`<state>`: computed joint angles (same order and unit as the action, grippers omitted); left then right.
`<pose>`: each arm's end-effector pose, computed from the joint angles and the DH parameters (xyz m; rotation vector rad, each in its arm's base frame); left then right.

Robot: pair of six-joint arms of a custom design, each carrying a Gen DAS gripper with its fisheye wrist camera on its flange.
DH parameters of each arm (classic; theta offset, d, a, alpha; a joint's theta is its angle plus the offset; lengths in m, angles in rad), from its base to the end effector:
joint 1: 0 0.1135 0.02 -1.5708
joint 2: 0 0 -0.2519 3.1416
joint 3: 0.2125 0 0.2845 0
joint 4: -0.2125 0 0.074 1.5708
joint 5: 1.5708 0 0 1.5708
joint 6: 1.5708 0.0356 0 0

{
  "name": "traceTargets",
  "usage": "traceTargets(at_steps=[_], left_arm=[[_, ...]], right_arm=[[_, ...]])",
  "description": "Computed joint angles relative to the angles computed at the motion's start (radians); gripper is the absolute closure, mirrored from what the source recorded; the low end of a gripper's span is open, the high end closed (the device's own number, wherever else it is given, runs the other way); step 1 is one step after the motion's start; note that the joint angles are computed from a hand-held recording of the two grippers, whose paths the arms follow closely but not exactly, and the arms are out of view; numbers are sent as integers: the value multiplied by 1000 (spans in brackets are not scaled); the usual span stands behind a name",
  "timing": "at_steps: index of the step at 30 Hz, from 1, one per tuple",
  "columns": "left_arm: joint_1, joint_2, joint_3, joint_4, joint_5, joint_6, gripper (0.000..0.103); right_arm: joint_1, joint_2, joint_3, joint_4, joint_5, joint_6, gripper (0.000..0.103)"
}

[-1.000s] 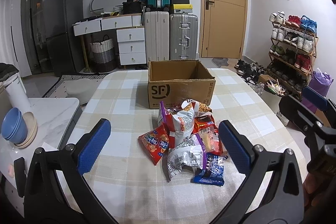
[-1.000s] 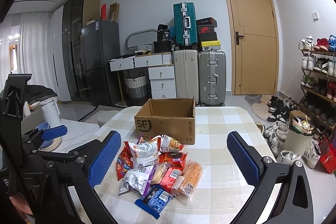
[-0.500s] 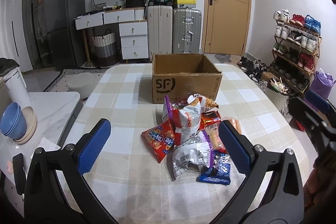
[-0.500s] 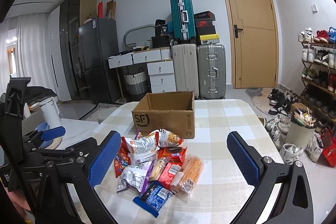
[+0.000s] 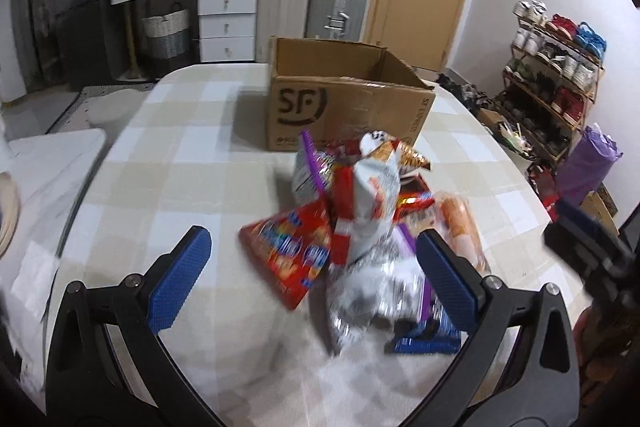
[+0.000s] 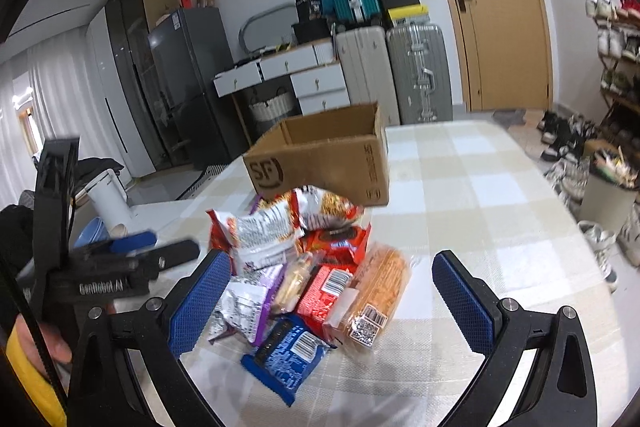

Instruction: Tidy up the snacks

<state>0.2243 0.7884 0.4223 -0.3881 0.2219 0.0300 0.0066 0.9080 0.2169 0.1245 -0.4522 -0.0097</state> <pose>0.1995 0.0375 0.1742 -0.1129 2.3028 -0.1282 0.2069 0.0169 0.1241 -0.2815 2.0918 0.4799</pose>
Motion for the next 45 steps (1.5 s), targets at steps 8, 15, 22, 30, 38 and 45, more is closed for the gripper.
traceTargets(at_steps=[8, 15, 22, 30, 38, 45], left_arm=[[-120, 449, 210, 193, -20, 35, 9], [-156, 756, 416, 155, 8, 115, 52], [-159, 827, 455, 180, 65, 127, 74], [-106, 576, 337, 115, 168, 107, 74], [86, 300, 307, -31, 366, 126, 74], [182, 386, 345, -110, 498, 174, 74]], right_arm=[[-40, 336, 82, 182, -45, -3, 0], [-64, 456, 136, 205, -96, -11, 0], [-52, 493, 162, 194, -92, -25, 0], [-101, 548, 235, 102, -183, -24, 0], [8, 471, 232, 5, -305, -79, 0], [153, 467, 215, 15, -231, -54, 0]])
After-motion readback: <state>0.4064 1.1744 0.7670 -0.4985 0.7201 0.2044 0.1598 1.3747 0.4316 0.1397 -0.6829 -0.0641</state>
